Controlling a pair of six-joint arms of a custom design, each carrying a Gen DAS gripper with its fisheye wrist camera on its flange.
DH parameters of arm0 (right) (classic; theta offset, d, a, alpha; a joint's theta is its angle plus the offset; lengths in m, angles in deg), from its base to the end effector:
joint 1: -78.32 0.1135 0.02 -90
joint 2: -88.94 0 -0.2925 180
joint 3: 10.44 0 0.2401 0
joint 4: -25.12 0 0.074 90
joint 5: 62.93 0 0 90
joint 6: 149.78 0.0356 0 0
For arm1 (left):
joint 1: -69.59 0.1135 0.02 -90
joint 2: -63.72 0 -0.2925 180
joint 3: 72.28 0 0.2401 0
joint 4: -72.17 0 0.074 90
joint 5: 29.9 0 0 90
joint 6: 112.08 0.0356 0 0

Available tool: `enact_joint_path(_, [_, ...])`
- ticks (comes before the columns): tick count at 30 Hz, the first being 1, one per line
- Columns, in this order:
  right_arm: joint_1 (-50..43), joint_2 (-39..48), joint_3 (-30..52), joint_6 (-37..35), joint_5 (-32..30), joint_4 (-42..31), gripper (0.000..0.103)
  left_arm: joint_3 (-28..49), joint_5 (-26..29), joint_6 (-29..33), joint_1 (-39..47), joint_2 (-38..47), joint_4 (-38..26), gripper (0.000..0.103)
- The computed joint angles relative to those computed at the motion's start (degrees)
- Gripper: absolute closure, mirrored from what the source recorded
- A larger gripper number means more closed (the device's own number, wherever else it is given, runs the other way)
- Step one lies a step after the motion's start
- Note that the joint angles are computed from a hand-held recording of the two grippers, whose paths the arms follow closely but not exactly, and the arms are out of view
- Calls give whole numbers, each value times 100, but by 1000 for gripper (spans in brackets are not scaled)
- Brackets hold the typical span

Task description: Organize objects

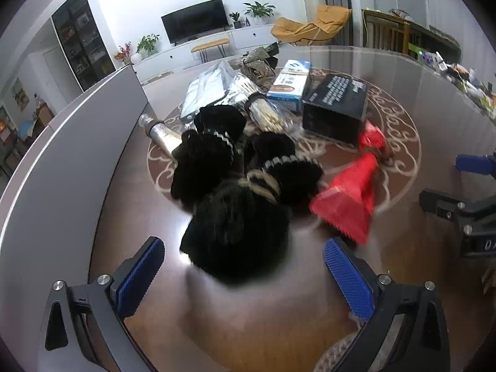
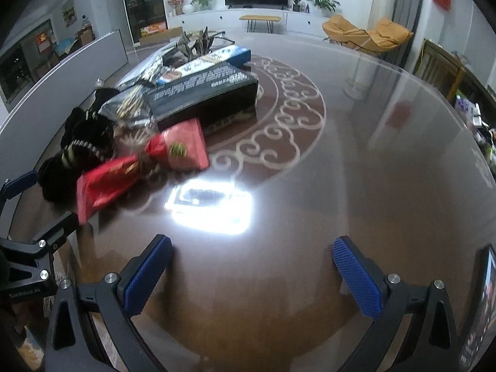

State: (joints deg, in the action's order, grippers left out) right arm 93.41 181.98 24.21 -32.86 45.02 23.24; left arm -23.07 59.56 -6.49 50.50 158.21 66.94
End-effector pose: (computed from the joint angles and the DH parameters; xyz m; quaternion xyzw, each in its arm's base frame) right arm 0.2103 0.0453 0.1074 0.1382 0.9455 -0.0499 0.2906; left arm 0.2662 -0.0918 0.1499 0.2790 0.8989 -0.0059 0.3378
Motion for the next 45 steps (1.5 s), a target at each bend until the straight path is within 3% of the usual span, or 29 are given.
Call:
enact_joint_path(6, [-25, 126, -12, -72, 29, 266, 0, 423, 339, -260, 149, 328, -284, 0])
enact_joint_path(9, [-33, 129, -17, -76, 20, 278, 0, 628, 927, -439, 481, 497, -594, 0])
enact_joint_path(45, [-43, 116, -48, -74, 17, 301, 0, 576, 872, -417, 488, 489, -537, 0])
